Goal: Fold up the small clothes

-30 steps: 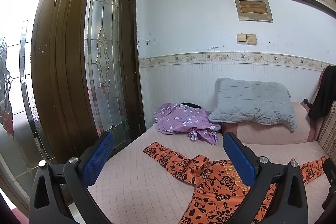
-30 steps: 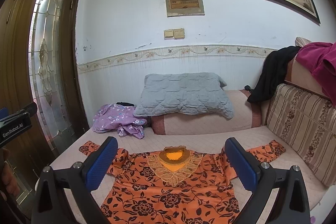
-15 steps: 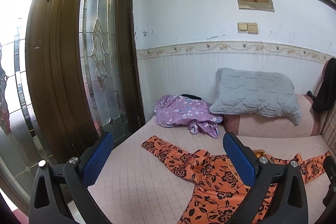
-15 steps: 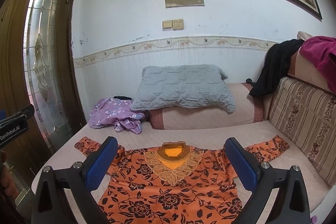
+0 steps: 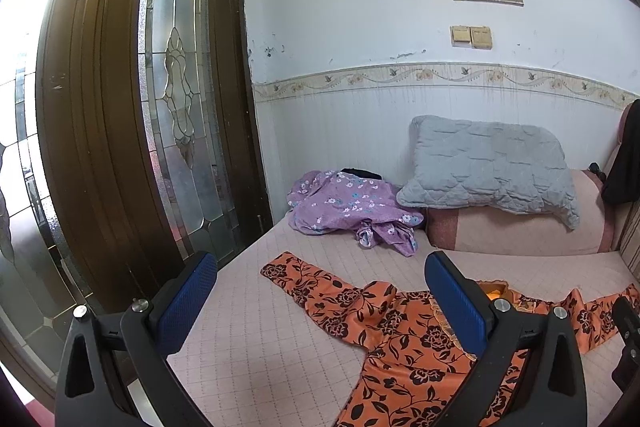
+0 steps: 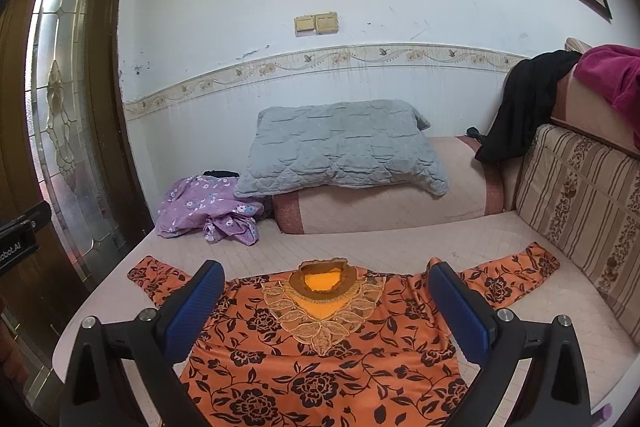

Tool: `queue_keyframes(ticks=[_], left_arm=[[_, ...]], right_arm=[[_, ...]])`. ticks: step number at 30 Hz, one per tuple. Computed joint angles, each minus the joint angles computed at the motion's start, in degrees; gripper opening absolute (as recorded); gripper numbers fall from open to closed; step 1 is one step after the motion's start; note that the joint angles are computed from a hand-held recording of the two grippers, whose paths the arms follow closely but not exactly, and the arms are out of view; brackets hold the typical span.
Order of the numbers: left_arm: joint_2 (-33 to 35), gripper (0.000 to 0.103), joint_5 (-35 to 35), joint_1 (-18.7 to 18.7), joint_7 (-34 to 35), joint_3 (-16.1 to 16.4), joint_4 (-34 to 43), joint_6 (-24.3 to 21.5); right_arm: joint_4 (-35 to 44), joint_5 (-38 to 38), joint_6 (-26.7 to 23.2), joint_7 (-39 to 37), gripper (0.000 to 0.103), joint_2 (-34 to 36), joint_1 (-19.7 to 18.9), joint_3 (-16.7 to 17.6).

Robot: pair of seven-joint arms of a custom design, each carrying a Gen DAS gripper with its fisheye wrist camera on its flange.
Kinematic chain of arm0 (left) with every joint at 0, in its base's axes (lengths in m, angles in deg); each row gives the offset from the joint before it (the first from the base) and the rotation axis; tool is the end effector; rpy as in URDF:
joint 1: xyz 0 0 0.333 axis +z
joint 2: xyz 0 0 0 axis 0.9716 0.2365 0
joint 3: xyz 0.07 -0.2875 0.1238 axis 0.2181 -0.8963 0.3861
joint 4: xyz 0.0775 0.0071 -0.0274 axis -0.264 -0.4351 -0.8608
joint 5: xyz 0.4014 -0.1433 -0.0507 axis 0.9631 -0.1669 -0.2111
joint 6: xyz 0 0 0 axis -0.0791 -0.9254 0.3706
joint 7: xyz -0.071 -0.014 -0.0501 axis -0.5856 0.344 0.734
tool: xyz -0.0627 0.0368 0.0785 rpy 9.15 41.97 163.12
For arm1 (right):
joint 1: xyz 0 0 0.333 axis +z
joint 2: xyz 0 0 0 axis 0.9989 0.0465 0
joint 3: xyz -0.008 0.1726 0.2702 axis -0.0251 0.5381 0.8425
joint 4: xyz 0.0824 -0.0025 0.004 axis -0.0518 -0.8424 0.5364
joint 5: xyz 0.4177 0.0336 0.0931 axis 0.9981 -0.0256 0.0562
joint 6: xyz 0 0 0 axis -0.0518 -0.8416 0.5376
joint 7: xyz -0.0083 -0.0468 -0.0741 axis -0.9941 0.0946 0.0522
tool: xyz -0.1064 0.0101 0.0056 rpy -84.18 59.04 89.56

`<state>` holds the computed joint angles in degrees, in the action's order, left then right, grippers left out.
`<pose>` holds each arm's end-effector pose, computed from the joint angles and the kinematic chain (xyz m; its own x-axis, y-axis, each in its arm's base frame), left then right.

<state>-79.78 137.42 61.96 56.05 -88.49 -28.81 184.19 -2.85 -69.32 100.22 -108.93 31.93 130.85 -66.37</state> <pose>0.4589 -0.3500 0.7426 -0.0817 -0.9918 -0.0982 -0.3120 0.1190 -0.9426 0.3633 0.4802 0.6857 -0.4680 -0.8766 -0.1122 -0.2608 0.2583 -0.9302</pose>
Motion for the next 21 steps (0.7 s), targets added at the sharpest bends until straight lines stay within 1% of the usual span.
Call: queue_keyframes(ticks=[6, 11, 18, 21], left_arm=[[1.0, 0.103, 0.31, -0.26, 0.36, -0.08, 0.3, -0.5], [3.5, 0.103, 0.8, -1.21, 0.66, -0.36, 1.86, -1.78], [9.83, 0.103, 1.87, -4.36, 1.82, -0.16, 6.39, -4.7], [12.56, 0.103, 2.97, -6.07, 1.71, 0.49, 8.31, -5.08]], right_arm=[[-2.07, 0.63, 2.85, 3.14, 0.103, -1.26, -1.21, -0.55], [-6.18, 2.51, 5.07, 5.11, 0.103, -4.03, -3.36, -0.72], [-15.63, 8.48, 7.91, 9.55, 0.103, -10.34, -8.41, -1.39], [-20.27, 10.74, 9.23, 10.68, 0.103, -13.59, -10.85, -1.99]])
